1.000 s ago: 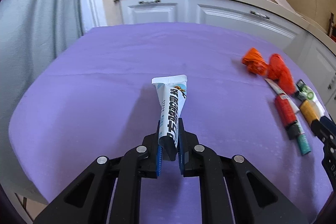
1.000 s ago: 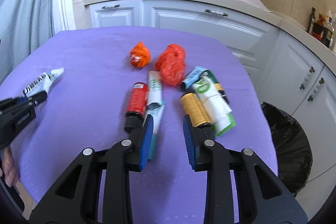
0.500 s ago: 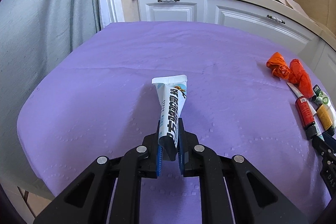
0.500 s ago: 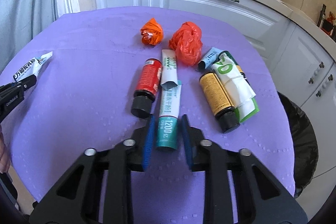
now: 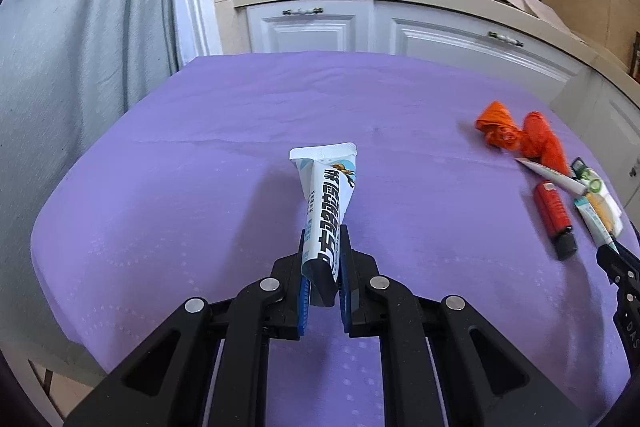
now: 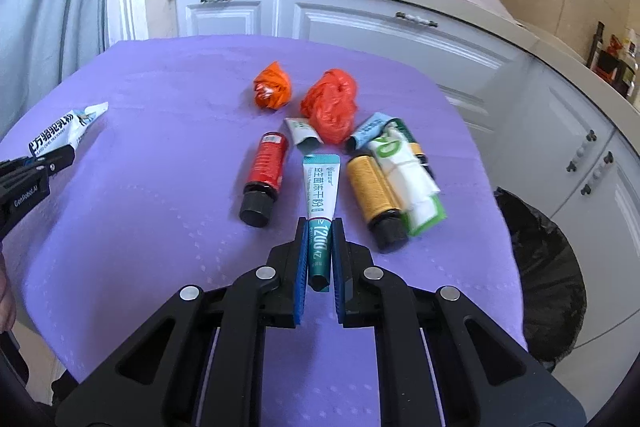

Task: Collect trash
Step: 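Carry both tubes over the black bin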

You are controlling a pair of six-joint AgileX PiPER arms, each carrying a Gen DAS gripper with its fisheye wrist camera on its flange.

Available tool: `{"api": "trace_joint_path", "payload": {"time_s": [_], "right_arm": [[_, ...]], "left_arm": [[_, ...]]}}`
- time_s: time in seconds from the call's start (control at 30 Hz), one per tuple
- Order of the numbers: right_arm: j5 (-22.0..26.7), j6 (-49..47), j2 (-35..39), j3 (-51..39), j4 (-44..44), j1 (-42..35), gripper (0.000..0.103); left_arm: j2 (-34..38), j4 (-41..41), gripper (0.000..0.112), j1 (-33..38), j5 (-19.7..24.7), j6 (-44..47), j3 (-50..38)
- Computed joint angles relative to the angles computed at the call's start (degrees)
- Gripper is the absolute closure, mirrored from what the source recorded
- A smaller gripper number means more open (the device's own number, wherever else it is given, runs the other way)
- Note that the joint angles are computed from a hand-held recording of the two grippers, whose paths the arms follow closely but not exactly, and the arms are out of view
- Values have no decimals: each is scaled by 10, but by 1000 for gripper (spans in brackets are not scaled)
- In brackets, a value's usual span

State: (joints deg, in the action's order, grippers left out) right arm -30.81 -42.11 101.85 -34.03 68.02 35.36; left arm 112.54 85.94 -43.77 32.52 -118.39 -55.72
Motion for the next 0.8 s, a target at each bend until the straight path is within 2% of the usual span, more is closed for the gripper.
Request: {"api": "trace_joint_path", "payload": {"time_s": [0.37, 0.8], "right_arm": [[-53, 70, -81, 93, -28, -26, 92], [-87, 135, -162, 185, -94, -141, 92]], "left_arm": [[-4, -19, 100, -66, 14, 30, -38], [46, -28, 100, -147, 11, 91, -150]]}}
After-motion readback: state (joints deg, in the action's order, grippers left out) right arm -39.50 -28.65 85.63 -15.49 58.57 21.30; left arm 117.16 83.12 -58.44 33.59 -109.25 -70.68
